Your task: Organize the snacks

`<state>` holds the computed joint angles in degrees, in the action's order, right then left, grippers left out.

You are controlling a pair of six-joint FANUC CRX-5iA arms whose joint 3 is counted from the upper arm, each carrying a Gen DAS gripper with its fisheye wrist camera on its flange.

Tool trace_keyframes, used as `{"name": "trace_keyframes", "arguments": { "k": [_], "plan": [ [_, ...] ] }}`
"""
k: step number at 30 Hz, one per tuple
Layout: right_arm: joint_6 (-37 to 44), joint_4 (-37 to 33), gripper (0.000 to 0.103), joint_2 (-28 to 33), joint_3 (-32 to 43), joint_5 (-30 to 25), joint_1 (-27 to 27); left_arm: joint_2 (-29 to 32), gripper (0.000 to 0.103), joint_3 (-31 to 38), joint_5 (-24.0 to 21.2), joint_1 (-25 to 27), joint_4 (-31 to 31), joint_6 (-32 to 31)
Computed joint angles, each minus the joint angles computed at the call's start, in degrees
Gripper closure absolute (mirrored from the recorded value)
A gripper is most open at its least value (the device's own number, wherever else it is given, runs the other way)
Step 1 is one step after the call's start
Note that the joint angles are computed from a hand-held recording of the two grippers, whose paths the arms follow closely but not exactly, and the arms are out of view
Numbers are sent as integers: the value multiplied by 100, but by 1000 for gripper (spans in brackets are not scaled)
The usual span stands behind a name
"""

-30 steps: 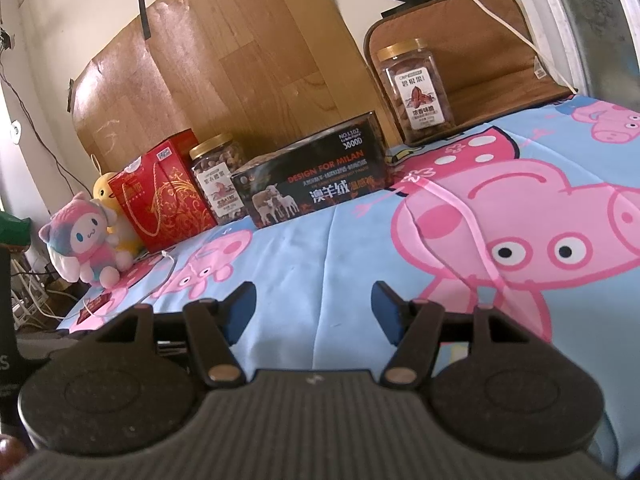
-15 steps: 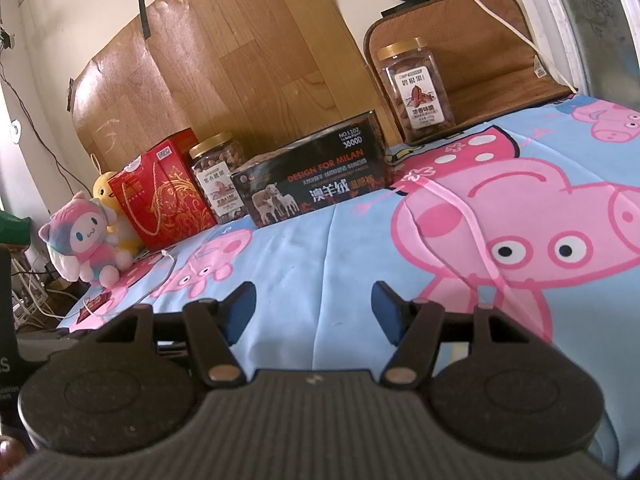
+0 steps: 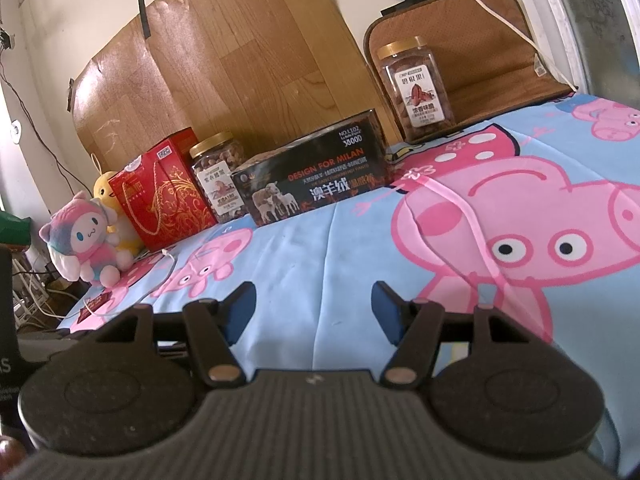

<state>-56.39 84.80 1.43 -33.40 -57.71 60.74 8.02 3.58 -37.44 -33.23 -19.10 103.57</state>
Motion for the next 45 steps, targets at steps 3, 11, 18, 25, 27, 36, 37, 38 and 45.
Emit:
{"name": "trace_keyframes", "arguments": {
  "k": [3, 11, 18, 25, 27, 36, 37, 38, 45],
  "plan": [
    [-14, 4, 37, 7, -1, 9, 2, 14, 0, 11, -29, 13, 30, -16],
    [-15, 7, 37, 9, 1, -3, 2, 29, 0, 45, -83, 4, -8, 0],
    [-19, 9, 37, 15, 4, -5, 9, 43, 0, 62, -103, 13, 28, -60],
    [-52, 63, 37, 15, -9, -1, 1, 59, 0, 85, -145, 2, 37, -63],
    [-47, 56, 37, 12, -10, -10, 3, 61, 0, 89, -150, 11, 58, -78],
    [-47, 65, 37, -1, -18, 14, -13, 82, 0, 120, -165, -1, 24, -74],
    [-53, 66, 37, 1, -17, 12, -12, 86, 0, 124, -167, 1, 29, -78],
    [-59, 70, 37, 3, -17, 10, -12, 88, 0, 127, -168, 7, 47, -90],
    [-66, 38, 37, -24, -29, -81, 18, 89, 0, 128, -90, 60, 207, -215]
  ]
}}
